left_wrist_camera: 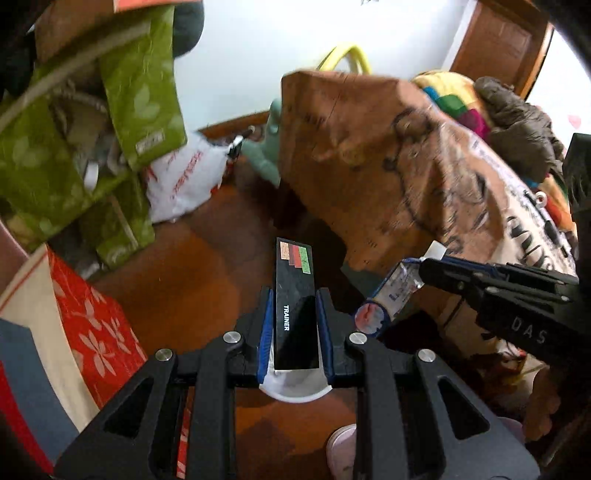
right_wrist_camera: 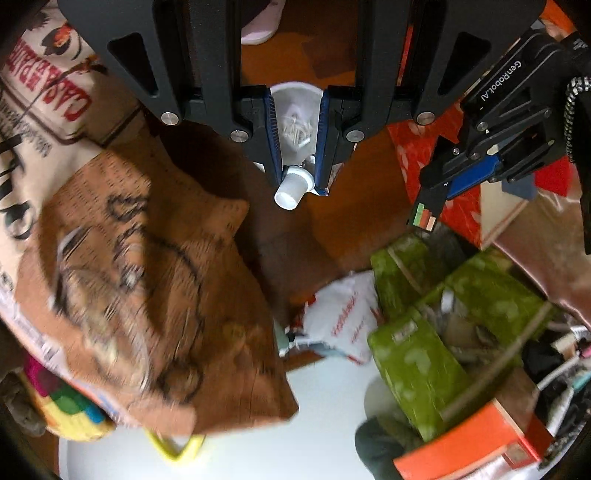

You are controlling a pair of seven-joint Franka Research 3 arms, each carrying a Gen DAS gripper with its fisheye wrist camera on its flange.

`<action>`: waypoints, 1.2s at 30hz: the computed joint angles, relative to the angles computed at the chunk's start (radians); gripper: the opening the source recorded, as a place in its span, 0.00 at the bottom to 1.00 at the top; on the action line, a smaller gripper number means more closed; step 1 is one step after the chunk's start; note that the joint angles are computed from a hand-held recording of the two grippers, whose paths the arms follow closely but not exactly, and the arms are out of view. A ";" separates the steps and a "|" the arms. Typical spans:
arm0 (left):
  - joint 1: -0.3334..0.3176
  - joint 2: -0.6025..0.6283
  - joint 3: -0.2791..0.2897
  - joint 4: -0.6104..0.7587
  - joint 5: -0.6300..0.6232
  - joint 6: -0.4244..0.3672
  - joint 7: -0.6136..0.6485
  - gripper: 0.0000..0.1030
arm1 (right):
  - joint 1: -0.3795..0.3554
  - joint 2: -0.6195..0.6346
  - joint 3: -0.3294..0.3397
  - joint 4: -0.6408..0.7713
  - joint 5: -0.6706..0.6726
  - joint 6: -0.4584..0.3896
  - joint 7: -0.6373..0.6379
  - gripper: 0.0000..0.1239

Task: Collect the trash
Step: 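Carry the toothpaste tube and black box over the white bin, then open both grippers to drop the tube and box into the bin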

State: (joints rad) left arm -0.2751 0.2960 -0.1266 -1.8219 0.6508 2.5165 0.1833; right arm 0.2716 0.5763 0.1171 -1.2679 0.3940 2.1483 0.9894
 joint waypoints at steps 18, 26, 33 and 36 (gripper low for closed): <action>0.046 0.120 -0.013 -0.014 -0.219 0.111 0.074 0.21 | 0.023 0.178 -0.015 0.202 -0.075 -0.195 0.066 0.29; 0.048 0.165 -0.015 0.034 -0.285 0.123 0.149 0.21 | 0.019 0.150 -0.023 0.177 -0.090 -0.151 0.056 0.30; 0.021 0.154 0.002 0.057 -0.294 0.066 0.127 0.29 | 0.005 0.115 -0.023 0.150 -0.091 -0.147 0.030 0.30; 0.003 0.127 0.010 0.056 -0.257 0.032 0.106 0.29 | -0.007 0.086 -0.019 0.121 -0.075 -0.135 0.016 0.30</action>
State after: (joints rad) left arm -0.2721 0.4231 -0.1165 -1.7659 0.3938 2.5487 0.2897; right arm 0.2651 0.6622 0.0985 -1.1469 0.3195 2.0129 1.0054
